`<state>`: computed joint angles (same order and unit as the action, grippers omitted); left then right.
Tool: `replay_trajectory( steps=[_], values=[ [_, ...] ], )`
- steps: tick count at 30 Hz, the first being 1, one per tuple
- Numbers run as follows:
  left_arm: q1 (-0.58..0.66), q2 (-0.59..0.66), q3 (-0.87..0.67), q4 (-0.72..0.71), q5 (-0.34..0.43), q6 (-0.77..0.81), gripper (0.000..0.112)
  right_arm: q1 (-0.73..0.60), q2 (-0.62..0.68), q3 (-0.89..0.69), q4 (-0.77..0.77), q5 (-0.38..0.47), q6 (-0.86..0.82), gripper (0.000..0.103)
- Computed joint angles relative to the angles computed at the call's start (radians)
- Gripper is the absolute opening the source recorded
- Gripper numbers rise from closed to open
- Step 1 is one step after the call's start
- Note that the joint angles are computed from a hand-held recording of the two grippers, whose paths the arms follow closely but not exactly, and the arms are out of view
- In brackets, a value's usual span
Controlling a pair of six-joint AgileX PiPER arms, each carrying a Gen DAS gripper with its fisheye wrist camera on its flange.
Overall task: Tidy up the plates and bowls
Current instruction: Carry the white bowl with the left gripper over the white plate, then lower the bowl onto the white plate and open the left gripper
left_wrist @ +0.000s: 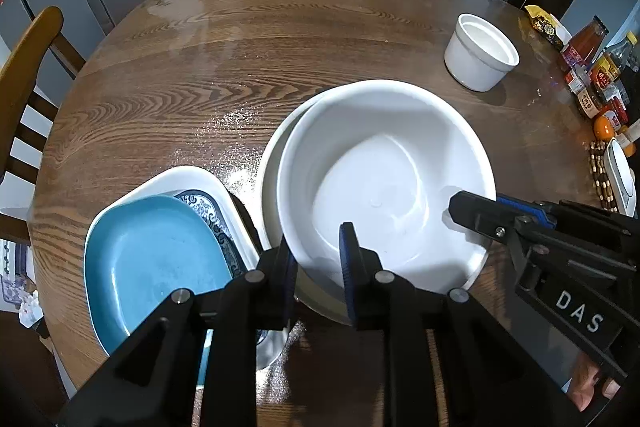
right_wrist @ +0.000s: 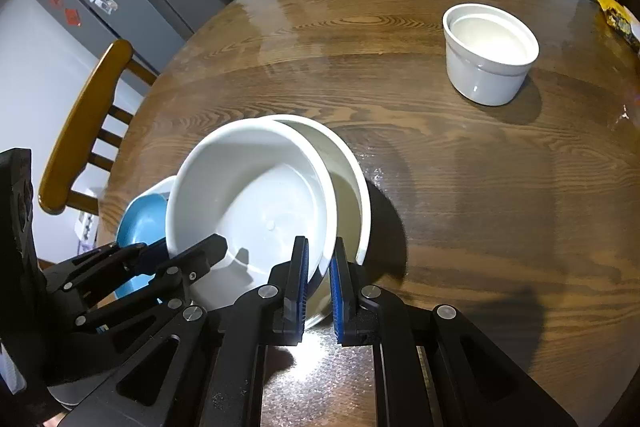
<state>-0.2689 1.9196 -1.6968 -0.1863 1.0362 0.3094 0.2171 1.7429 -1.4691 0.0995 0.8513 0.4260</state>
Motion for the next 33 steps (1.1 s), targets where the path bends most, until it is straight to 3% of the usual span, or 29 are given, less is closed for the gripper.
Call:
replay_trajectory(
  steps=[6, 19, 27, 29, 31, 33],
  values=[
    [-0.003, -0.002, 0.001, 0.003, -0.001, -0.006, 0.019, 0.006, 0.003, -0.010, -0.021, 0.010, 0.014, 0.011],
    [-0.009, -0.016, -0.006, -0.003, 0.002, 0.000, 0.042, 0.006, -0.016, -0.009, -0.045, 0.015, 0.019, 0.011],
    [-0.012, -0.046, 0.010, 0.009, -0.029, -0.008, 0.045, 0.013, -0.036, -0.006, -0.074, 0.012, 0.052, 0.013],
    [-0.010, -0.054, 0.013, 0.008, -0.034, -0.010, 0.048, 0.013, -0.047, 0.001, -0.080, 0.004, 0.058, 0.013],
    [-0.015, -0.063, 0.023, 0.012, -0.045, -0.017, 0.060, 0.016, -0.062, 0.011, -0.086, -0.002, 0.065, 0.014],
    [-0.019, -0.074, 0.031, 0.017, -0.057, -0.020, 0.060, 0.018, -0.073, 0.018, -0.094, -0.004, 0.071, 0.014]
  ],
)
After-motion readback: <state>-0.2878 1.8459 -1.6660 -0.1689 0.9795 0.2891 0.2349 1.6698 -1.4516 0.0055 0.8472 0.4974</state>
